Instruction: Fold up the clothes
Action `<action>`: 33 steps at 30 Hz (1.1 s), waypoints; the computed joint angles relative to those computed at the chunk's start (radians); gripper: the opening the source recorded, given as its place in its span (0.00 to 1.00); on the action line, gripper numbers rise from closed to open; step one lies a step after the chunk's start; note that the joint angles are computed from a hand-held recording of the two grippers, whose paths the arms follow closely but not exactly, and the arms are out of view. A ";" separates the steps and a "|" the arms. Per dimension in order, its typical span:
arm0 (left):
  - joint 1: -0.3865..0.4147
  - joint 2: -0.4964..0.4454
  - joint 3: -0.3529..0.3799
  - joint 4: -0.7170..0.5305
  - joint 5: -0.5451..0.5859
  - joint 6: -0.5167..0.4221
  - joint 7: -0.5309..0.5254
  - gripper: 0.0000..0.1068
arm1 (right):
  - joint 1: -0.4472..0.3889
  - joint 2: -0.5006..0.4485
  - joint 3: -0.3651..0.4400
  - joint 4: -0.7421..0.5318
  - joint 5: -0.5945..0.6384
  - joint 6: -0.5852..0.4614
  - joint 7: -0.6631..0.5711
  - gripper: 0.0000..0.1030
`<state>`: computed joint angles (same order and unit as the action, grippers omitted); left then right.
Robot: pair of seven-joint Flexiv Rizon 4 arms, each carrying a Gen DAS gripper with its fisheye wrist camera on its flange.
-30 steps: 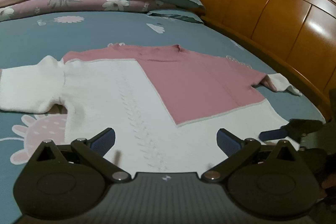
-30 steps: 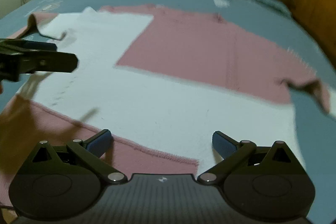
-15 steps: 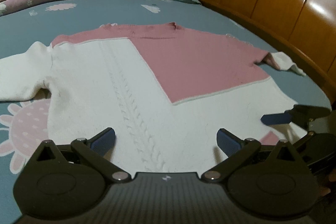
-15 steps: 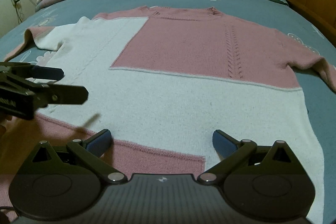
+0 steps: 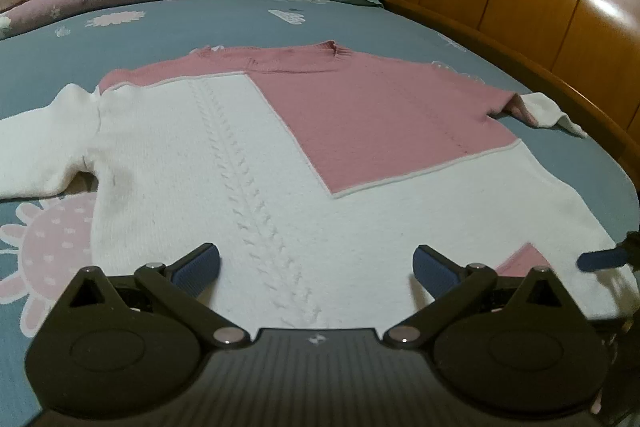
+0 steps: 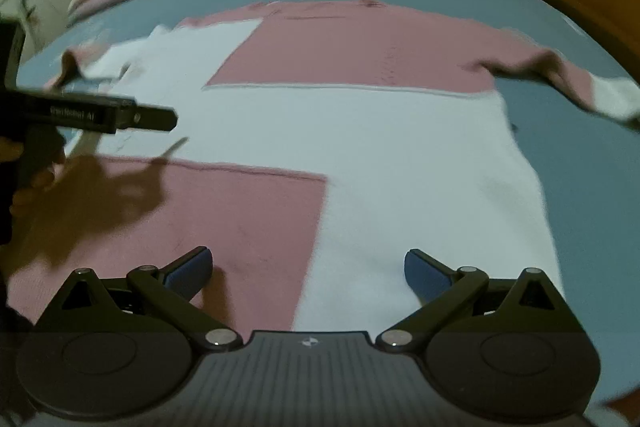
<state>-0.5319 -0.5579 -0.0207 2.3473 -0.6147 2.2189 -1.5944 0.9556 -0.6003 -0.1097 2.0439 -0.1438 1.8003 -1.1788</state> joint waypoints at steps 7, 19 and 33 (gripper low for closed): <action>-0.016 -0.005 0.006 -0.003 -0.020 0.005 0.017 0.96 | 0.019 -0.047 -0.068 -0.067 0.099 0.025 0.090 1.00; 0.053 0.001 -0.017 0.012 0.082 0.020 -0.065 0.96 | 0.075 -0.043 -0.154 -0.043 0.168 0.072 0.129 1.00; 0.094 0.007 -0.024 0.020 0.154 0.023 -0.128 0.96 | -0.054 -0.083 -0.057 -0.142 0.135 0.043 0.189 1.00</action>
